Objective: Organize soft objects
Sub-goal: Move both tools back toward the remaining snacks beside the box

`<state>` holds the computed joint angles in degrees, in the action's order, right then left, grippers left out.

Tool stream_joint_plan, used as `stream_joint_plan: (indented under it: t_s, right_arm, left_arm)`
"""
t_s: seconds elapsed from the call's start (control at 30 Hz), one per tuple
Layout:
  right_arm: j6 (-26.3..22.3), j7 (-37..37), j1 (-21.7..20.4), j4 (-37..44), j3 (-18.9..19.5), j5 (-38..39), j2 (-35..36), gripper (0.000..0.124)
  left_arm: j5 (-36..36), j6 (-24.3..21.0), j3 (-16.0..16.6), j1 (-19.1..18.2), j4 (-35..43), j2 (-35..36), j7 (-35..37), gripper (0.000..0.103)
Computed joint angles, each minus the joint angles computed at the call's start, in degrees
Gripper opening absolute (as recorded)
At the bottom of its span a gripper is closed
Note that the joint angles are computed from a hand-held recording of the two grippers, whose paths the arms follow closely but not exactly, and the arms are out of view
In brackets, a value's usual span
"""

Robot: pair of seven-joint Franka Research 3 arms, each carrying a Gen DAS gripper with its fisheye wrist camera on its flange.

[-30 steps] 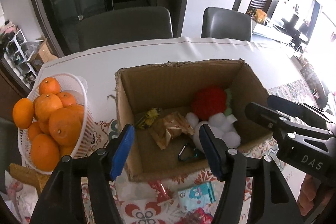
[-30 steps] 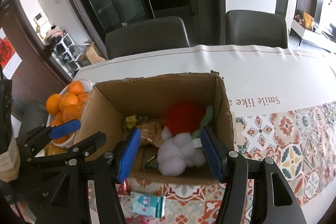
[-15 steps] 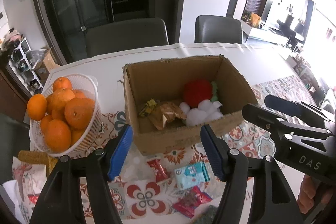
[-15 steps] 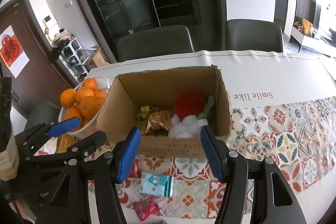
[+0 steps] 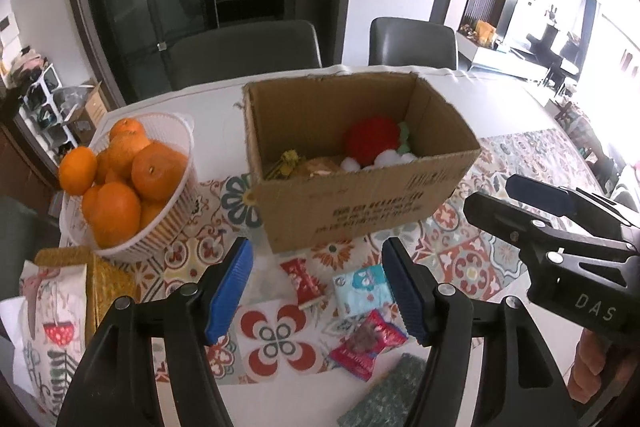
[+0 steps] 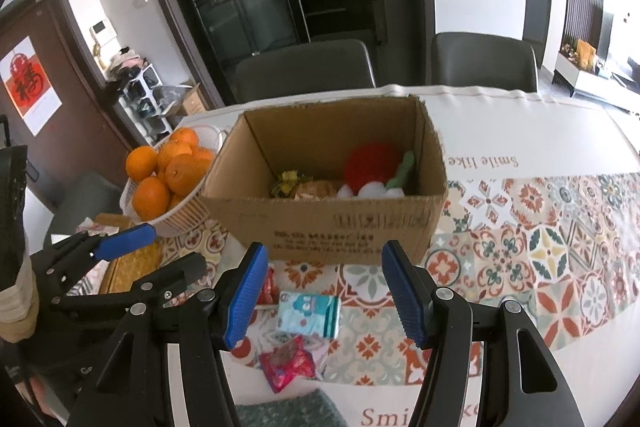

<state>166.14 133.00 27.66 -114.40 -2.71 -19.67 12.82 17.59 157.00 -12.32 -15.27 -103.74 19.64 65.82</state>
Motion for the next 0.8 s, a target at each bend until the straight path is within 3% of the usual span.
stream_joint_plan:
  t_s: [0.3, 0.53, 0.8]
  right_arm:
    - [-2.14, 0.36, 1.38, 0.78, 0.88, 1.06, 2.2, 0.061]
    - [-4.2, -3.95, 0.95, 2.71, 2.57, 7.35, 5.42, 0.061]
    - [-7.1, -10.57, 0.23, 5.79, 4.36, 15.91, 9.64, 0.061]
  left_arm:
    - [1.23, 0.36, 1.26, 0.59, -4.17, -1.57, -2.82, 0.066]
    - [1.53, -0.53, 1.54, 1.36, -4.3, -0.32, -4.06, 0.066]
    - [-2.41, -2.76, -0.02, 3.31, -1.06, 3.88, 0.01, 0.066]
